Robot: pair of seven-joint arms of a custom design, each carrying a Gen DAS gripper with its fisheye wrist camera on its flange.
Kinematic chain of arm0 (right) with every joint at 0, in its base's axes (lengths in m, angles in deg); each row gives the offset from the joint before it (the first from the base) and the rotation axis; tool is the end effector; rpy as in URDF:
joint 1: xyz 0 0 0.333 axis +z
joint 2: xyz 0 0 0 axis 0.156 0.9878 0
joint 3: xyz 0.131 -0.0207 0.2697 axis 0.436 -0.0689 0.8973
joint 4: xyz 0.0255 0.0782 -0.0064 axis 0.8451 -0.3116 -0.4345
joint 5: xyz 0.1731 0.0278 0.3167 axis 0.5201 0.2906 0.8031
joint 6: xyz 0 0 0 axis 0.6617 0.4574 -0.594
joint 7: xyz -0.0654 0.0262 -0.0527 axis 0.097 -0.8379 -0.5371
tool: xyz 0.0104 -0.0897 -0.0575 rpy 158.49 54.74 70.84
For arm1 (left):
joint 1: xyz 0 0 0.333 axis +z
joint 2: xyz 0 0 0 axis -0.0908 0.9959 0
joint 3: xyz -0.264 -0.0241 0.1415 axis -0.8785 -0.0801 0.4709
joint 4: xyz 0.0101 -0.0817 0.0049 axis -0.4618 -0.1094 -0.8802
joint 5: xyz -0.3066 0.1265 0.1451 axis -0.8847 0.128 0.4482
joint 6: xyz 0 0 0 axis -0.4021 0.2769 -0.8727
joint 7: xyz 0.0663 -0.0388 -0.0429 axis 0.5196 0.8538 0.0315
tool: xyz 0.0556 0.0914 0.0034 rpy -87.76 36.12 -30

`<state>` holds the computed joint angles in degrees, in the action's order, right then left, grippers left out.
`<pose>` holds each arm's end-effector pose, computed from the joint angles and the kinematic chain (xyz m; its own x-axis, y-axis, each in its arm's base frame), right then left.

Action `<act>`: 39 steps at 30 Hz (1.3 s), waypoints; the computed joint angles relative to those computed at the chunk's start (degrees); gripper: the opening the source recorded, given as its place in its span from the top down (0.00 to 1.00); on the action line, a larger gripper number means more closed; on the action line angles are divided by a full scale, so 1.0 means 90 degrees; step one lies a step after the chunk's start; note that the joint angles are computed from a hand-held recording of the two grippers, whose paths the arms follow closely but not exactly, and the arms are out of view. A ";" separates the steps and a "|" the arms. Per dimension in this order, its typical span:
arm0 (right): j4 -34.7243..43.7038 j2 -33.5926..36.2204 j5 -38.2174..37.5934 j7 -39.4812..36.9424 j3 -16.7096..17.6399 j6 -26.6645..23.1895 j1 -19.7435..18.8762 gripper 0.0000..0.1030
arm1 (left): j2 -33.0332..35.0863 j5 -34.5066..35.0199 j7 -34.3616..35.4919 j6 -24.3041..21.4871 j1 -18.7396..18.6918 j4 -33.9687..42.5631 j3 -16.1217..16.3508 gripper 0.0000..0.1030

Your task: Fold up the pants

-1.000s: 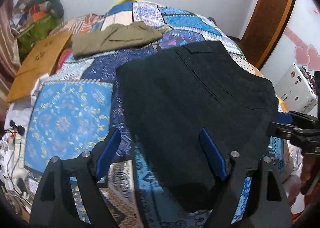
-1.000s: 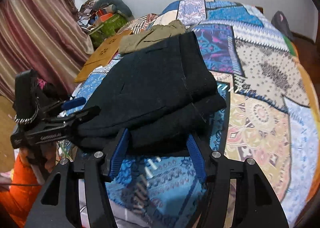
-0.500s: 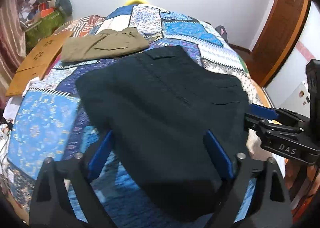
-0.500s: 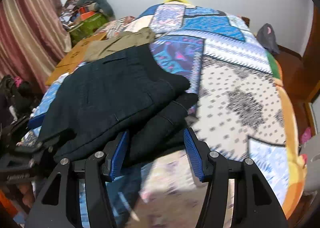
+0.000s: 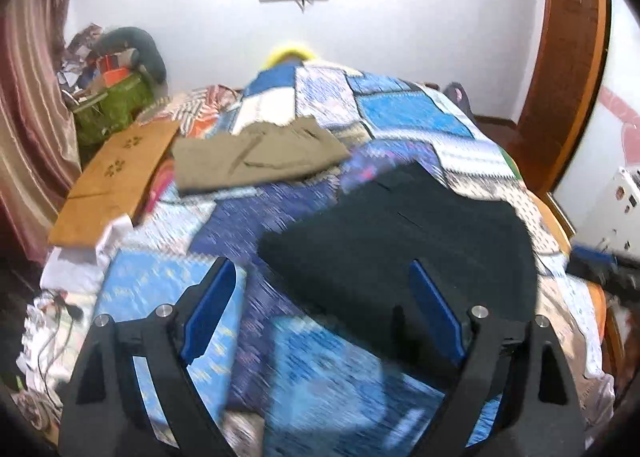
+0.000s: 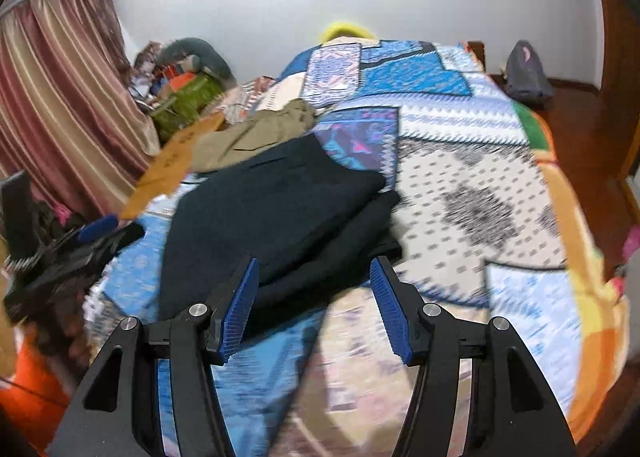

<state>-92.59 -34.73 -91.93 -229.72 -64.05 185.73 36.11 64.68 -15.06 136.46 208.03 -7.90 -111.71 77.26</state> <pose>0.3889 0.3590 0.5734 -0.3651 -0.8537 -0.3714 -0.5582 0.5200 -0.6466 0.5802 -0.1212 0.5988 -0.7072 -0.7068 0.0182 -0.4881 0.4694 -0.7358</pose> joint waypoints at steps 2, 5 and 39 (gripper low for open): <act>0.0205 0.0215 -0.0077 0.0076 0.0022 0.0007 0.0011 0.44 | 0.0512 -0.0044 -0.0067 -0.0304 0.0077 0.0722 0.0005 0.18; 0.0441 0.0458 -0.0166 0.0286 -0.0022 0.0043 0.0111 0.44 | 0.1250 0.0157 -0.0072 -0.0553 0.0156 0.1709 -0.0173 0.20; -0.0390 0.0245 0.1348 -0.3285 -0.0607 0.0592 -0.0248 0.48 | 0.0717 0.1549 -0.1882 -0.1135 0.0033 0.0363 -0.0286 0.44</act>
<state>-96.10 -32.53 -79.80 -259.29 -69.51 191.06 33.88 71.13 -1.12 119.52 197.82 -7.60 -108.44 74.69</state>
